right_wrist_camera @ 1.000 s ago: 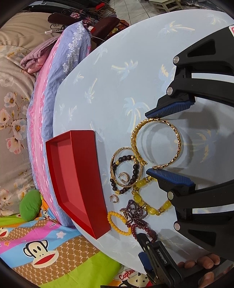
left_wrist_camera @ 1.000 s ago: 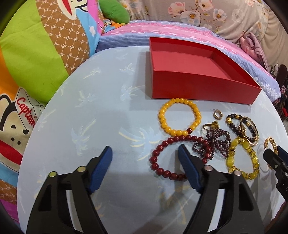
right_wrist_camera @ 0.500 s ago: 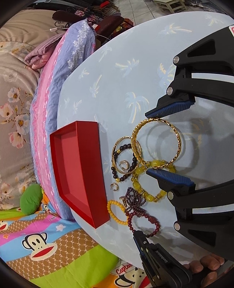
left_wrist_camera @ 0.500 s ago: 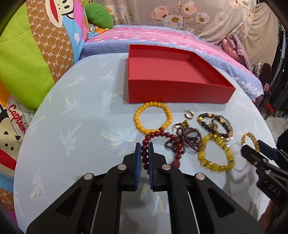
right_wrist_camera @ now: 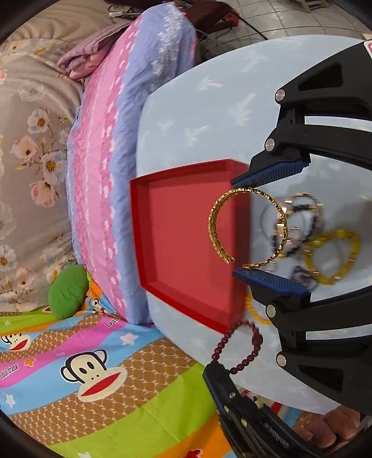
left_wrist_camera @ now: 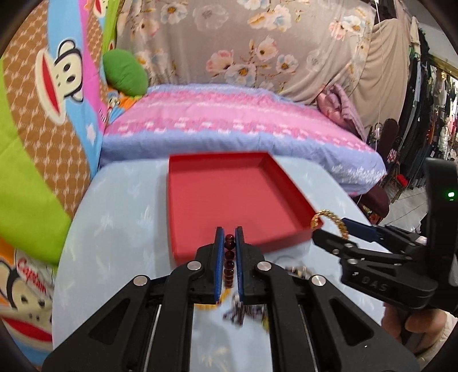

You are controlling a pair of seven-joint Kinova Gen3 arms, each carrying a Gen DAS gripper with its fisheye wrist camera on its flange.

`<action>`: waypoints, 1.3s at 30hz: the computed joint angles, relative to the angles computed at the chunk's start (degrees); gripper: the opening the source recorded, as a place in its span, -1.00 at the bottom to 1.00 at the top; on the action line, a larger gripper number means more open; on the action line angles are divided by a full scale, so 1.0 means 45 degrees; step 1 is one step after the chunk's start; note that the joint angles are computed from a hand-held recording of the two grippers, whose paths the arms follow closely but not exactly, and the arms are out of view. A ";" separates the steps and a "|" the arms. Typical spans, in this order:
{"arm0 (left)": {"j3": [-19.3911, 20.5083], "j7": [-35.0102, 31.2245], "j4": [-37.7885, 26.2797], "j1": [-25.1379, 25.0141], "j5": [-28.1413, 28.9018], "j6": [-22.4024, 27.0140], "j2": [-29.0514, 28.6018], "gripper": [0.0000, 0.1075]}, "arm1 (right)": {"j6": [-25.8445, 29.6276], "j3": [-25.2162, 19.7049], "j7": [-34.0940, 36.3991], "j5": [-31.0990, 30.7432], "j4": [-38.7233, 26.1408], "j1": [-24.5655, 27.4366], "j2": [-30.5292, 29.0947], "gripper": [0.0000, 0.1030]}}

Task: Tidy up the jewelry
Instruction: 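Carry both bracelets into the red box and open both tools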

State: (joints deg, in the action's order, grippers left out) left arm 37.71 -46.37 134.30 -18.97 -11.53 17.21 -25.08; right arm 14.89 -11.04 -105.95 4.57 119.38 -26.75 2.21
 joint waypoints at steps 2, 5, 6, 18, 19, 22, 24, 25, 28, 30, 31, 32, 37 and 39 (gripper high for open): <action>-0.0565 0.0199 -0.0446 0.0203 -0.0823 -0.0314 0.0686 -0.86 | 0.0397 -0.0042 0.0859 -0.0397 -0.1087 0.0214 0.0746 0.07; -0.0585 0.0957 -0.1199 -0.0263 -0.2376 -0.0714 0.1889 -0.86 | 0.1113 -0.0051 0.1771 -0.0852 -0.2734 0.0400 0.1957 0.07; -0.0650 0.1170 -0.1478 -0.0354 -0.2894 -0.0870 0.2463 -0.86 | 0.1351 -0.0032 0.1990 -0.0929 -0.3279 0.0416 0.2378 0.07; -0.0735 0.5216 -0.4461 -0.0784 -0.8748 -0.0168 0.8220 -0.86 | 0.4890 0.0888 0.3023 -0.0900 -0.9337 -0.0247 0.6787 0.07; -0.0510 0.5464 -0.4702 -0.0929 -0.9111 0.0090 0.8606 -0.86 | 0.5118 0.0997 0.2974 -0.0789 -0.9706 -0.0367 0.7073 0.07; -0.0925 0.5324 -0.5087 -0.0596 -0.9131 0.0309 0.9222 -0.86 | 0.5773 0.1149 0.2907 -0.0629 -1.0626 -0.0532 0.7819 0.07; -0.1374 0.5158 -0.5281 -0.0259 -0.9006 0.0342 0.9538 -0.86 | 0.6170 0.1232 0.2848 -0.0562 -1.1102 -0.0624 0.8205 0.07; -0.1539 0.5002 -0.5373 -0.0146 -0.8890 0.0356 0.9636 -0.86 | 0.6299 0.1278 0.2829 -0.0505 -1.1269 -0.0672 0.8339 0.08; -0.2073 0.4650 -0.5646 0.0248 -0.8490 0.0488 0.9893 -0.85 | 0.6670 0.1322 0.2743 -0.0489 -1.1637 -0.0699 0.8630 0.08; -0.2412 0.4445 -0.5832 0.0566 -0.8188 0.0715 0.9998 -0.85 | 0.6640 0.1388 0.2653 -0.0400 -1.1604 -0.0776 0.8611 0.14; -0.2657 0.4440 -0.5866 0.0794 -0.8121 0.0767 1.0001 -0.80 | 0.6523 0.1396 0.2623 -0.0368 -1.1494 -0.0789 0.8551 0.23; -0.2867 0.4395 -0.5923 0.0998 -0.8016 0.0873 1.0018 -0.64 | 0.6339 0.1408 0.2578 -0.0338 -1.1322 -0.0796 0.8472 0.27; -0.4085 0.4438 -0.5556 0.1894 -0.7692 0.0455 0.9658 -0.25 | 0.5978 0.1350 0.2318 -0.0437 -1.0770 -0.0647 0.8188 0.31; -0.4457 0.4273 -0.5495 0.2266 -0.7528 0.0513 0.9599 -0.24 | 0.5645 0.1519 0.2033 -0.0294 -1.0270 -0.0783 0.7934 0.32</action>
